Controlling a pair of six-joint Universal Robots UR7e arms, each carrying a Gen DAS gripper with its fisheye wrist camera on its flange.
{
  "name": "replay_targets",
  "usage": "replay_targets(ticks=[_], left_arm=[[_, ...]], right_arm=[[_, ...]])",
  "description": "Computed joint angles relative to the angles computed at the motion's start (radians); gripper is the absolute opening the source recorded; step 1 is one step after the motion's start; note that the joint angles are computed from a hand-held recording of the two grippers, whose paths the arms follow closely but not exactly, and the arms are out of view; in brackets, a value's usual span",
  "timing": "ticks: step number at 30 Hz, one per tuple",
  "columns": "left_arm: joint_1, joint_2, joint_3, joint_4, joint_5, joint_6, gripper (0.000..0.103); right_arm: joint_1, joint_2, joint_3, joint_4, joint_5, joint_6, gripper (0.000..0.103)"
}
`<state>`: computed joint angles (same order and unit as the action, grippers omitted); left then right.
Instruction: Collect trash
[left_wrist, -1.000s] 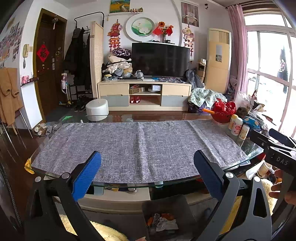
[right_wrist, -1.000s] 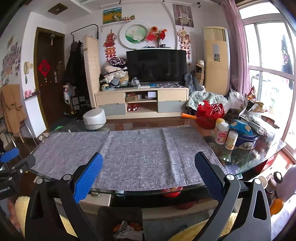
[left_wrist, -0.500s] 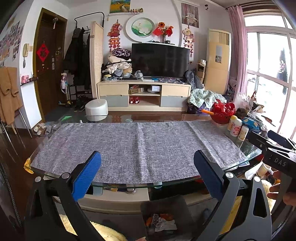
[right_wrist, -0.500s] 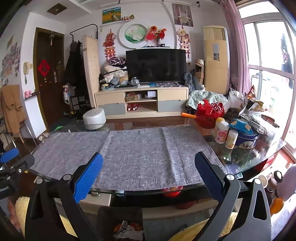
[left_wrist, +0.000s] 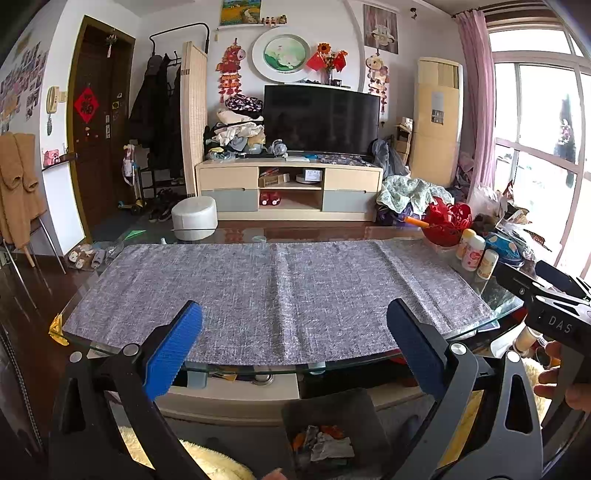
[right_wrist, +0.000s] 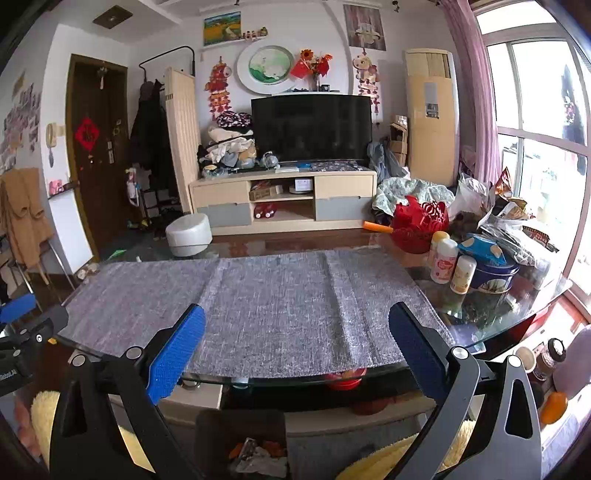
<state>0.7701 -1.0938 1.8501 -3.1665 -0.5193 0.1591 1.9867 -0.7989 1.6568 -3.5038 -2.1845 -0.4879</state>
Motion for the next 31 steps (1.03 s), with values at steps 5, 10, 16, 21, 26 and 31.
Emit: replay_targets(ticks=[5, 10, 16, 21, 26, 31], left_arm=[[0.004, -0.003, 0.0, 0.025, -0.001, -0.029, 0.095], [0.015, 0.003, -0.012, 0.06, 0.005, -0.063, 0.095], [0.021, 0.012, -0.012, 0.052, -0.007, -0.056, 0.095], [0.023, 0.013, -0.019, 0.081, -0.009, -0.075, 0.095], [0.024, 0.017, -0.026, 0.103, 0.003, -0.088, 0.095], [0.023, 0.019, -0.028, 0.092, -0.001, -0.074, 0.095]], right_arm=[[-0.003, 0.004, -0.007, 0.017, -0.006, 0.008, 0.1], [-0.005, 0.007, -0.014, 0.029, -0.012, 0.013, 0.1], [-0.01, 0.012, -0.025, 0.054, -0.03, 0.031, 0.1], [-0.011, 0.012, -0.025, 0.052, -0.031, 0.031, 0.1], [-0.014, 0.008, -0.022, 0.053, -0.029, 0.034, 0.1], [-0.015, 0.006, -0.021, 0.056, -0.029, 0.035, 0.1]])
